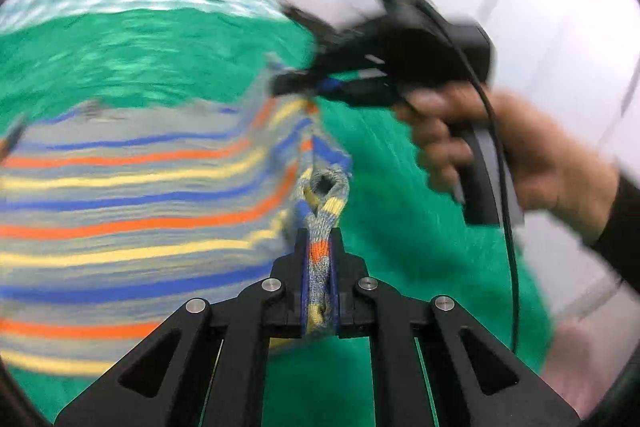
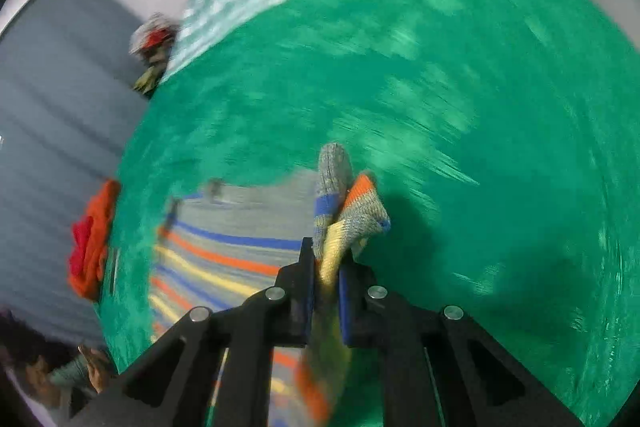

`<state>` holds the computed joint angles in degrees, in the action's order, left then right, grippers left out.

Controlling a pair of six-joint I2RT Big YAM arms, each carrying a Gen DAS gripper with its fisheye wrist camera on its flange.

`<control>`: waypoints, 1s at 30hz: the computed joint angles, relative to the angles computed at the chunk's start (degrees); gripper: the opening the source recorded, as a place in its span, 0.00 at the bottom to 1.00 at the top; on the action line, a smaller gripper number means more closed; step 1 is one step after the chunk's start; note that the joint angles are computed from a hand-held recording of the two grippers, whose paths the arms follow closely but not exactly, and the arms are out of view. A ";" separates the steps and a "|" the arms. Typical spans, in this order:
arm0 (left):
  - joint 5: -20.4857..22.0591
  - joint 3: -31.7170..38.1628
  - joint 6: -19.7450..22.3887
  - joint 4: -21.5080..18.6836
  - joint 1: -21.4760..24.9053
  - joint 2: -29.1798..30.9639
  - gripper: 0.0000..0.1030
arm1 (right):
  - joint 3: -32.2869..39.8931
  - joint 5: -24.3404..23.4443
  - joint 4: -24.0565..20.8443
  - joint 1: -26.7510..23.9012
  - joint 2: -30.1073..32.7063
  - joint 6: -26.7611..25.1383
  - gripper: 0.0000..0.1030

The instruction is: Fold small clothes

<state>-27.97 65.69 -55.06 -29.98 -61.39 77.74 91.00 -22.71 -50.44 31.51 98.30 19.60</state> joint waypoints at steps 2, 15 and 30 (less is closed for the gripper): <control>-3.25 -5.73 -5.26 -1.06 -0.32 -7.35 0.06 | 4.44 -0.33 -1.16 2.71 1.21 0.80 0.10; -6.84 -24.15 -30.64 -20.00 0.34 -28.11 0.12 | 37.07 1.90 -9.60 20.01 28.11 2.81 0.16; -3.06 -21.36 -14.07 -20.92 11.76 -28.51 0.56 | -5.35 7.57 7.70 19.46 -3.20 -5.48 0.45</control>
